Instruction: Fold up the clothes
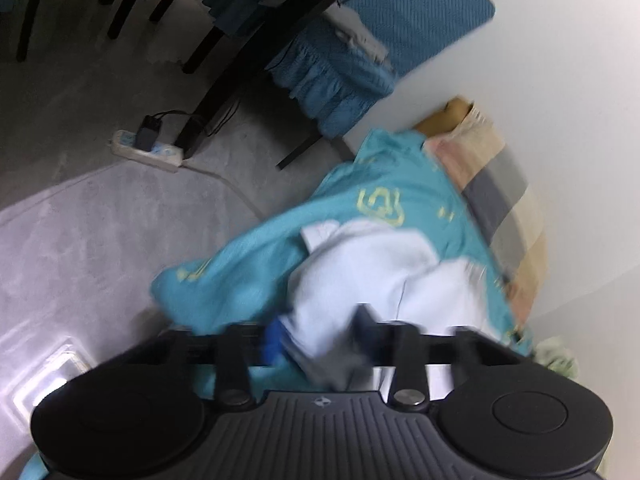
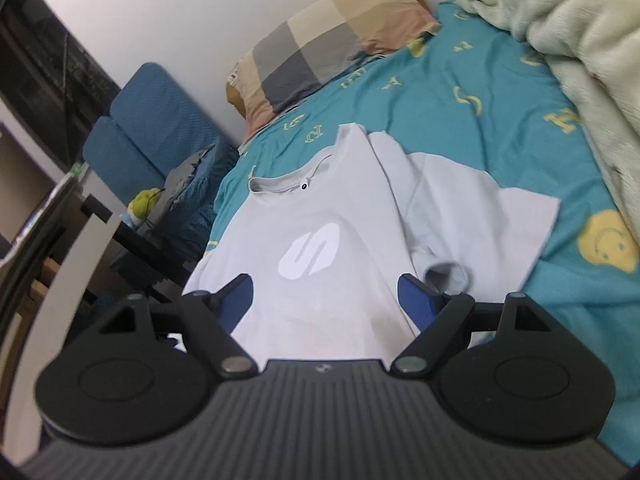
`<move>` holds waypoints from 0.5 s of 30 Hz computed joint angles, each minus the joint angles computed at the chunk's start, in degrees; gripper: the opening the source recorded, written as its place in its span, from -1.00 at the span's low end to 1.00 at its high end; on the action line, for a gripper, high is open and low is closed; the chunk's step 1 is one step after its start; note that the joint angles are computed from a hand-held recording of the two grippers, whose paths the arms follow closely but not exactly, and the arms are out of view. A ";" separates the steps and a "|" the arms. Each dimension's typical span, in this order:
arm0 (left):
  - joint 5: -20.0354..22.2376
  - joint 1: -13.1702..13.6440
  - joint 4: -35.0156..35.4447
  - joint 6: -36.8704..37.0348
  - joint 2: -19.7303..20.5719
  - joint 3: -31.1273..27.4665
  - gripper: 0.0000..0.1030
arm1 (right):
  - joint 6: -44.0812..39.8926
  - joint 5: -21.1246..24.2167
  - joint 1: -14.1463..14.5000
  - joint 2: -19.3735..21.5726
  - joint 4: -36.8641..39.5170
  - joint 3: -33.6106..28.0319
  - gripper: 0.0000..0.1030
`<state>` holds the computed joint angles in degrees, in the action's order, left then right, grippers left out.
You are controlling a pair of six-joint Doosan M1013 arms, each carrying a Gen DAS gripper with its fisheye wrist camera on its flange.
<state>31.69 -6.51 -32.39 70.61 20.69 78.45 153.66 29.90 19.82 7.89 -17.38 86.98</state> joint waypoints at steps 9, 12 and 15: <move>3.35 -0.05 8.21 8.00 3.94 -13.09 -0.86 | 4.83 2.20 0.62 2.03 -8.77 -1.53 0.58; 11.37 -1.30 22.56 0.27 6.86 -20.31 -0.85 | 8.29 2.80 -0.01 2.33 -9.63 -1.53 0.58; 13.53 -2.19 28.27 0.34 7.31 -19.85 -0.85 | 9.69 3.92 -0.67 2.71 -8.70 -1.75 0.58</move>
